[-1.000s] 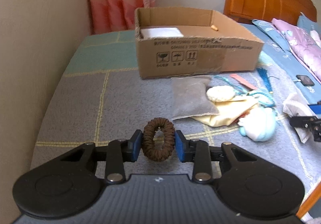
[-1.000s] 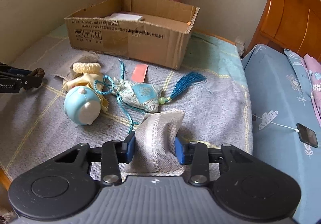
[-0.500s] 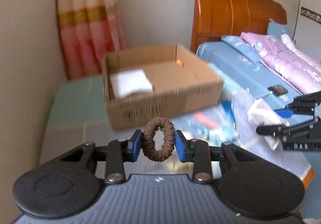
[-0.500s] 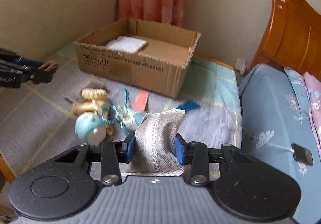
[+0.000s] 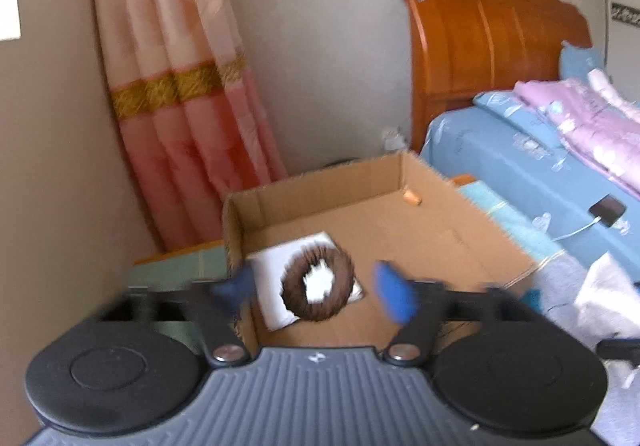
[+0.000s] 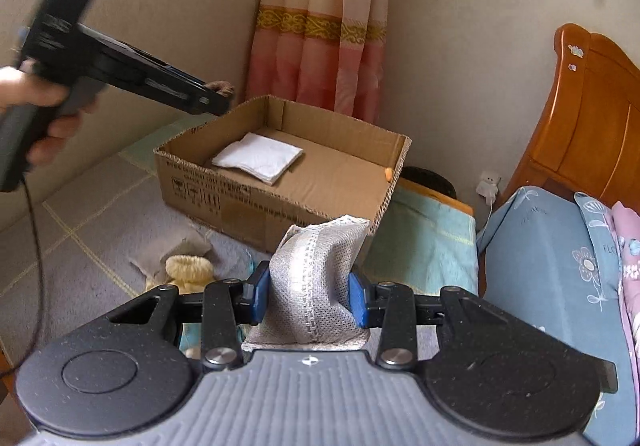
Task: Organize soft objects
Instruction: 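Lift the brown hair tie with the left tool and drop it into the box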
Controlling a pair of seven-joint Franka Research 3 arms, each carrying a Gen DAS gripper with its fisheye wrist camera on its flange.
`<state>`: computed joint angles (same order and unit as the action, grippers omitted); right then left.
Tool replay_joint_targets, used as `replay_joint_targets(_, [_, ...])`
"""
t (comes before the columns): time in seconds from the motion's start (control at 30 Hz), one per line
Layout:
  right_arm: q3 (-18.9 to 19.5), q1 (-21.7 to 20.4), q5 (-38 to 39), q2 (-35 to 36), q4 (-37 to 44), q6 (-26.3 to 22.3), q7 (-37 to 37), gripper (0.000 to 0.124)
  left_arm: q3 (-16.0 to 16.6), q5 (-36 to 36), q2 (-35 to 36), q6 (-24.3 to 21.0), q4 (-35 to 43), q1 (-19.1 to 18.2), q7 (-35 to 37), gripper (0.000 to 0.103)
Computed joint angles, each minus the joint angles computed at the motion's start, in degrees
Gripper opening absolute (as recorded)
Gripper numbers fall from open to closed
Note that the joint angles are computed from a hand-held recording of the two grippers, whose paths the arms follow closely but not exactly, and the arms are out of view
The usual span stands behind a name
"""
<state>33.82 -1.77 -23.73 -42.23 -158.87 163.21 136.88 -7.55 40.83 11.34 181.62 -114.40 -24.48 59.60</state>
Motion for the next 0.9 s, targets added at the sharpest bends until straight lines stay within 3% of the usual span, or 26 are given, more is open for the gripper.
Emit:
replay_joint_targets(0.07, [0.22, -0.34, -0.36, 0.38, 0.33, 0.23, -0.14, 0.044, 6.09, 6.71, -1.10, 1.87, -1.31, -4.52, -7.05, 0.086])
replay_joint_targets(0.2, [0.41, -1.14, -1.05, 1.23, 1.01, 0.53, -0.48, 0.044, 8.54, 15.45, -6.34, 0.79, -6.23, -5.97, -16.78, 0.095])
replay_joint_targets(0.27, [0.61, -1.72, -1.45, 1.75, 1.49, 0.60, -0.50, 0.044, 5.58, 10.31, -9.95, -0.24, -10.68, -3.67, -12.93, 0.099])
replay_joint_targets(0.53, [0.08, -4.31, -2.40, 5.90, 4.80, 3.06, -1.01, 0.044, -1.06, 14.88, -20.12, -1.40, -20.62, 3.75, -25.40, 0.102])
replay_joint_targets(0.63, [-0.50, -5.48, -2.96, 8.84, 7.25, 3.69, -2.05, 0.044, -0.58, 9.56, -22.29, -1.16, -23.53, 2.78, -20.32, 0.102])
replay_joint_targets(0.9, [0.79, -12.25, -11.27, 20.41, 18.30, 3.04, 0.02, 0.044, -7.46, 6.14, -26.22, -1.01, -26.94, 9.05, -18.08, 0.102])
